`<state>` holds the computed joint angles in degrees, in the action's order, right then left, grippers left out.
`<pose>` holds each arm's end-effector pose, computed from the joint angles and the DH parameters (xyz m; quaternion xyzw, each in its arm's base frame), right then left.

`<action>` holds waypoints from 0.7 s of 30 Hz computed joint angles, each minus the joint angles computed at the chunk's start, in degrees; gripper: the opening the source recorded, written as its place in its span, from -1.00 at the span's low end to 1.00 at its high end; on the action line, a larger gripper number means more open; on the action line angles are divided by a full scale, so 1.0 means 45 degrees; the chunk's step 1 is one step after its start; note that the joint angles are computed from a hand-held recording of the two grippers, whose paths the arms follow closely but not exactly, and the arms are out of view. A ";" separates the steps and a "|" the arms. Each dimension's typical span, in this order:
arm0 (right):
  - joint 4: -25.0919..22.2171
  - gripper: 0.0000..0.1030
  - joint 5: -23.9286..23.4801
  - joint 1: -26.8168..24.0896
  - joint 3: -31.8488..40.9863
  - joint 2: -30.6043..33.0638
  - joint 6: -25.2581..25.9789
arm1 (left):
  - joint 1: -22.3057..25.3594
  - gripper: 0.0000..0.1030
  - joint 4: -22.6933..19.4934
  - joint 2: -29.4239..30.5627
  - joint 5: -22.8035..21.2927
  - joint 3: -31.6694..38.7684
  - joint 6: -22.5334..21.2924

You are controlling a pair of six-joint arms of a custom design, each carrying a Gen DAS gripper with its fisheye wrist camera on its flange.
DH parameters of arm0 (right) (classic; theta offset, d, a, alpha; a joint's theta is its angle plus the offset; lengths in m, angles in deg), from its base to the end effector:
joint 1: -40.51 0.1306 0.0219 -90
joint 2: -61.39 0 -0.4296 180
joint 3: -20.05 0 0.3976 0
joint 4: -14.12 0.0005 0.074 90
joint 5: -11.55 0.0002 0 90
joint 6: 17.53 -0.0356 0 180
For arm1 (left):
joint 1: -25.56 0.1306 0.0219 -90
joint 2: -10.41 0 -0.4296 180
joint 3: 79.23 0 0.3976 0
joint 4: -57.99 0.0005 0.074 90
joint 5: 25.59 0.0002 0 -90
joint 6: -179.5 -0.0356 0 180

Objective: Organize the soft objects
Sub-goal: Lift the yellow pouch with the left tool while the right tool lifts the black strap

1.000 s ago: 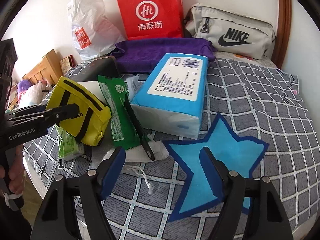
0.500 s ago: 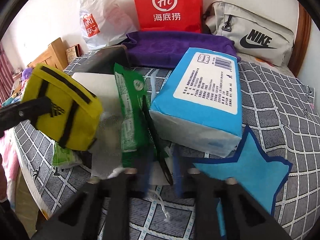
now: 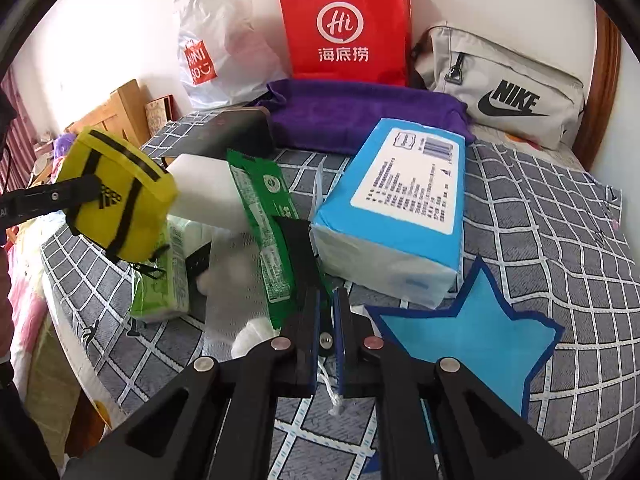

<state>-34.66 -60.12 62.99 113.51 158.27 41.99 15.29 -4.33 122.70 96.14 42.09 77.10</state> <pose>0.4999 0.1942 0.4481 0.1166 0.9281 0.0077 0.3534 0.6260 -0.1330 0.5068 0.2638 0.8782 -0.2538 0.3077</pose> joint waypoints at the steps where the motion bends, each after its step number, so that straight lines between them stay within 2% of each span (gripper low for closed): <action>1: 0.0072 -0.75 -0.0071 -0.0008 -0.0045 -0.0037 0.0021 | 0.0037 -0.58 0.0018 -0.0044 -0.0041 -0.0032 0.0012; 3: 0.0217 -0.45 -0.0036 0.0001 -0.0095 -0.0063 0.0018 | 0.0173 -0.58 0.0088 -0.0126 -0.0153 -0.0111 0.0034; 5: 0.0510 -0.33 -0.0180 -0.0032 -0.0139 -0.0051 0.0092 | 0.0295 -0.58 0.0134 -0.0125 -0.0275 -0.0136 0.0121; 10: 0.1129 -0.33 -0.0940 -0.0415 -0.0161 0.0196 -0.0012 | 0.0560 -0.58 0.0021 0.0107 -0.0395 -0.0019 0.0204; 17: 0.1053 -0.34 -0.1954 -0.0681 0.0124 0.0788 0.0193 | 0.0775 -0.58 -0.0253 0.0644 -0.0439 0.0315 0.0335; 19: 0.0963 -0.40 -0.1888 -0.0585 0.0294 0.0954 0.0252 | 0.0791 -0.58 -0.0413 0.0801 -0.0535 0.0432 0.0359; 20: 0.1030 -0.56 -0.1755 -0.0524 0.0318 0.0967 0.0342 | 0.0806 -0.58 -0.0432 0.0896 -0.0627 0.0489 0.0437; 21: 0.1061 -0.57 -0.1718 -0.0468 0.0361 0.0971 0.0459 | 0.0816 -0.58 -0.0501 0.0975 -0.0693 0.0565 0.0443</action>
<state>-29.88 -67.85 60.89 115.14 162.64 44.05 18.96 -6.59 127.09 93.02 44.63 79.10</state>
